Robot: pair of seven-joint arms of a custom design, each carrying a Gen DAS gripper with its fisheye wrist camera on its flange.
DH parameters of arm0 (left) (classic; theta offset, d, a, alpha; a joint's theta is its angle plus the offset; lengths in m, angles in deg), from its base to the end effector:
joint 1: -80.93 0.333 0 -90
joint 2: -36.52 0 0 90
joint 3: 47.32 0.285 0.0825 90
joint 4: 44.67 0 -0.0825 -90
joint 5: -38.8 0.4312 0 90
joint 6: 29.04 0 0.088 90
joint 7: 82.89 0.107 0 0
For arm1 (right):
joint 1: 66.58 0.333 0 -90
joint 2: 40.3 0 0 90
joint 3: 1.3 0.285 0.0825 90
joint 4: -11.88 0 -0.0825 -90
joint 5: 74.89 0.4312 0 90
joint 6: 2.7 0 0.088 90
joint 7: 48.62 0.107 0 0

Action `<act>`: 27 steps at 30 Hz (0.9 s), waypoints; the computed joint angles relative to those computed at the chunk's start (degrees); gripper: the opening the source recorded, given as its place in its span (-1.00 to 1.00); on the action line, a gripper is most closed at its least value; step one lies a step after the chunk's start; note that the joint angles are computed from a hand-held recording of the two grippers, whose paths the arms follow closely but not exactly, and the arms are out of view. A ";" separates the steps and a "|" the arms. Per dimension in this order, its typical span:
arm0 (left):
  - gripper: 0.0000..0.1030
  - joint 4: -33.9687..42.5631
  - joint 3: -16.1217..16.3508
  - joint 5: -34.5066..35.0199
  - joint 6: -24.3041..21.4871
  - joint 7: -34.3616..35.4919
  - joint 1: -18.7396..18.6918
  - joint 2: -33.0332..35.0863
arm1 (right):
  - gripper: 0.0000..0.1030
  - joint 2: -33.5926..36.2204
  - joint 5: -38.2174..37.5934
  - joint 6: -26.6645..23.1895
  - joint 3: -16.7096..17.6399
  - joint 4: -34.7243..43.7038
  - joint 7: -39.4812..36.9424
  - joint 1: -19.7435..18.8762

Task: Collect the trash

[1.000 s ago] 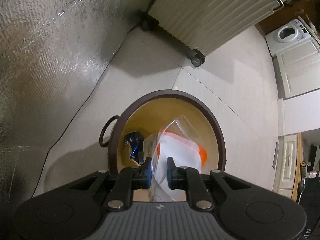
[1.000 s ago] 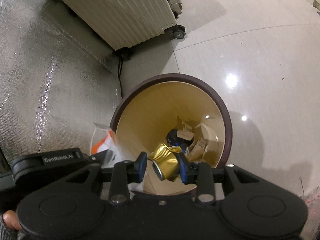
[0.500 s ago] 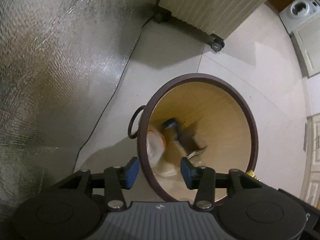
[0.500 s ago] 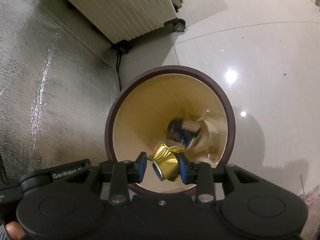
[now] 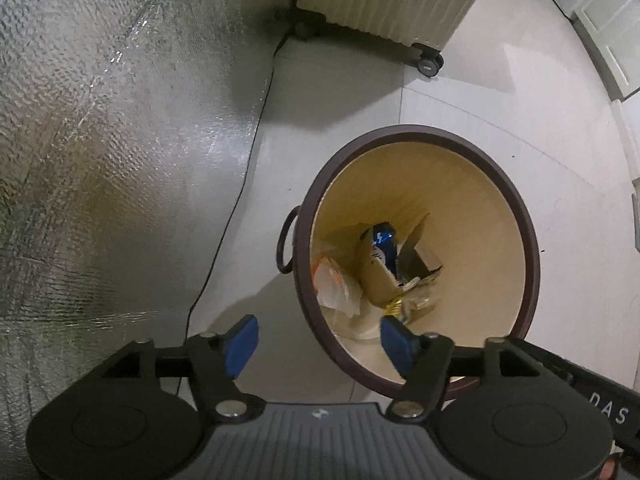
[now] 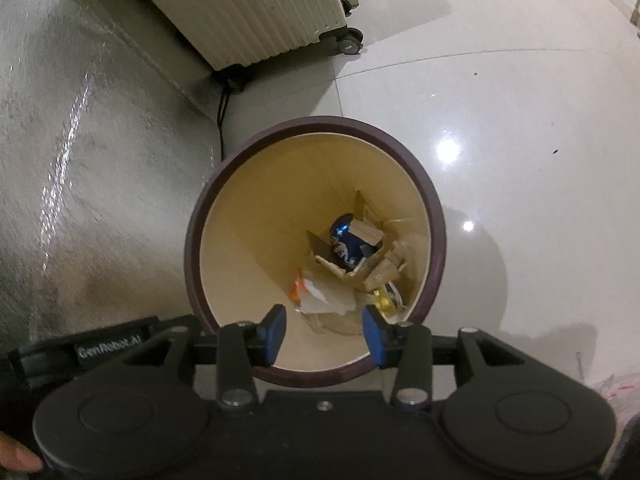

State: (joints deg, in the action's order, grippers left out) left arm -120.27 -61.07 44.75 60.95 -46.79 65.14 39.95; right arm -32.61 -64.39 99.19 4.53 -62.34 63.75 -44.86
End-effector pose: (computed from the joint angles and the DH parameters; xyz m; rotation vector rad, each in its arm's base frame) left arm 0.5414 -0.2880 0.6887 -2.5545 1.6261 -0.2846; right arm 0.5750 0.3118 0.6783 -2.0180 1.8609 0.0918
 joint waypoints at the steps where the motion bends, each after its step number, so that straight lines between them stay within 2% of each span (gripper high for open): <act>1: 0.45 0.03 0.03 0.05 -0.21 0.08 0.02 -0.06 | -0.16 -0.05 -0.76 -0.58 0.04 0.20 -0.61 0.14; 6: 0.57 1.70 -0.08 0.85 -1.92 1.14 -0.19 0.50 | -0.08 -1.33 -3.09 -1.91 0.08 -0.34 -3.13 0.44; 8: 0.60 2.03 -0.15 1.45 -2.32 1.49 -0.38 0.42 | 0.04 -1.98 -3.57 -1.82 0.00 -0.85 -3.06 0.37; 10: 0.65 2.68 -0.19 1.70 -2.81 1.94 -0.50 0.54 | 0.41 -2.81 -4.24 -1.56 0.01 -1.51 -2.86 0.33; 18: 0.99 6.13 -0.30 3.16 -6.32 4.25 -1.22 1.78 | 0.74 -4.90 -7.25 -1.72 0.11 -2.42 -2.47 -0.03; 22: 1.00 8.48 -0.41 3.67 -8.26 6.14 -1.64 2.55 | 1.00 -6.00 -9.38 -2.14 0.29 -2.71 -1.73 -0.08; 27: 1.00 11.41 -0.43 3.65 -10.21 7.93 -2.05 3.00 | 1.00 -7.04 -11.40 -3.39 0.59 -1.96 -1.56 -0.16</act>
State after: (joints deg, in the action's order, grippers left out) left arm -108.85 -61.50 48.40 50.74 -38.86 63.09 42.95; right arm -39.65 -75.79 95.80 5.12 -64.30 62.19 -45.02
